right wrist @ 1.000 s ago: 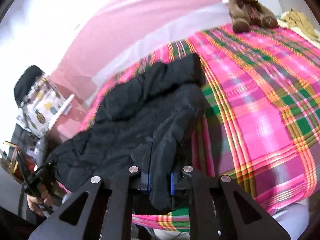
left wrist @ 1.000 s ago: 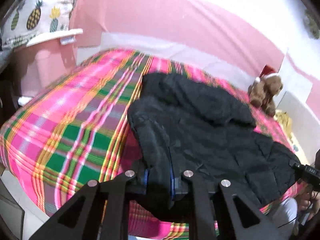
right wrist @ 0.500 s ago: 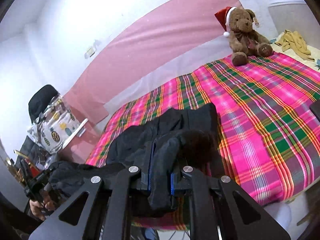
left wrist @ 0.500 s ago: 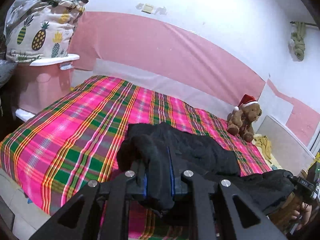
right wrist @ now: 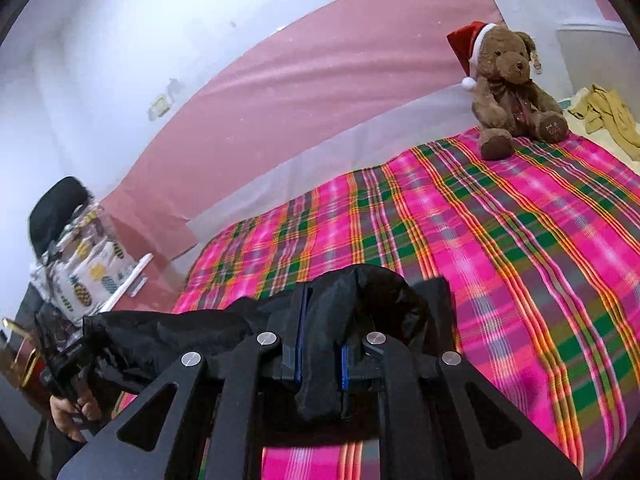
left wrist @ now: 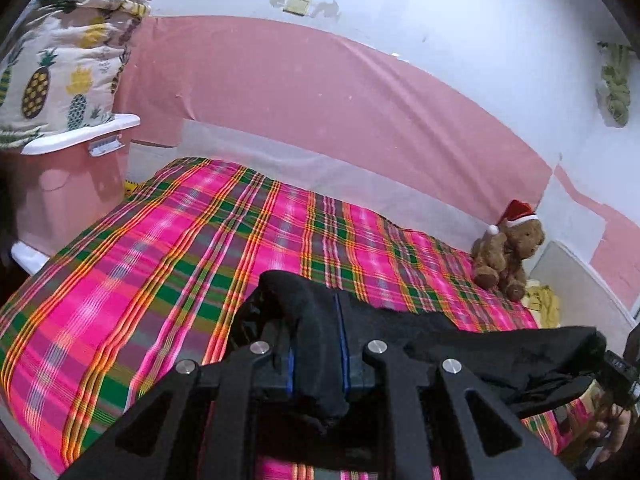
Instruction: Fold large clothes
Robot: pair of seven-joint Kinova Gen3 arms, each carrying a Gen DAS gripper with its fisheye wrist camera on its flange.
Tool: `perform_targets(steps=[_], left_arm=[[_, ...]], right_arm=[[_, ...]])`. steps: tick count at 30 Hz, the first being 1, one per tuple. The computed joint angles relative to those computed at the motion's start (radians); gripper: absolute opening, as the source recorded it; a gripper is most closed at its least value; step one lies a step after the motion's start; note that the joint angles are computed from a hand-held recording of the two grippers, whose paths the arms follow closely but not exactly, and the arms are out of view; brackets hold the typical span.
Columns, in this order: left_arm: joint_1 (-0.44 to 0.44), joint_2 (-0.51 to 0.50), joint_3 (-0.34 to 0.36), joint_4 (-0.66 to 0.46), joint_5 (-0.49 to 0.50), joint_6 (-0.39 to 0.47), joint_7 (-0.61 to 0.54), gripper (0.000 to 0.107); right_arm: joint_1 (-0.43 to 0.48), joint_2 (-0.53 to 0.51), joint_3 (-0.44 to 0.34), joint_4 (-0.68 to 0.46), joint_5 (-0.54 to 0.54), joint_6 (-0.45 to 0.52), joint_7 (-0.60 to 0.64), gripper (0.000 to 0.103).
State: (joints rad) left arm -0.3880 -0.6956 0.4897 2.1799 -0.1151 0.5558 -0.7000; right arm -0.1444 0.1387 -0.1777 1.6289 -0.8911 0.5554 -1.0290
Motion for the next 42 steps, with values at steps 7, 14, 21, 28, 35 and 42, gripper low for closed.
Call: perform_targets(steps=[7, 14, 21, 28, 35, 42], left_arm=[[-0.006, 0.306, 0.005, -0.067, -0.263, -0.086, 0.180, 0.016], [-0.031, 0.611, 0.039, -0.080, -0.521, -0.140, 0.396, 0.017], [-0.249, 0.714, 0.293, -0.049, -0.796, -0.181, 0.675, 0.023], [-0.233, 0.625, 0.184, -0.012, -0.678, -0.329, 0.604, 0.050], [-0.304, 0.484, 0.198, 0.009, -0.697, -0.382, 0.666, 0.087], [0.020, 0.530, -0.005, -0.008, -0.546, -0.377, 0.381, 0.087]], right_arm=[[-0.282, 0.251, 0.281, -0.324, 0.244, 0.129, -0.285, 0.013], [-0.214, 0.498, 0.130, -0.573, 0.514, 0.259, -0.541, 0.014], [-0.127, 0.550, -0.010, -0.564, 0.570, 0.226, -0.558, 0.017], [0.005, 0.520, -0.142, -0.508, 0.396, 0.165, -0.444, 0.051], [-0.008, 0.400, -0.122, -0.387, 0.340, 0.015, -0.359, 0.065], [-0.183, 0.365, -0.015, -0.393, 0.578, 0.104, -0.366, 0.065]])
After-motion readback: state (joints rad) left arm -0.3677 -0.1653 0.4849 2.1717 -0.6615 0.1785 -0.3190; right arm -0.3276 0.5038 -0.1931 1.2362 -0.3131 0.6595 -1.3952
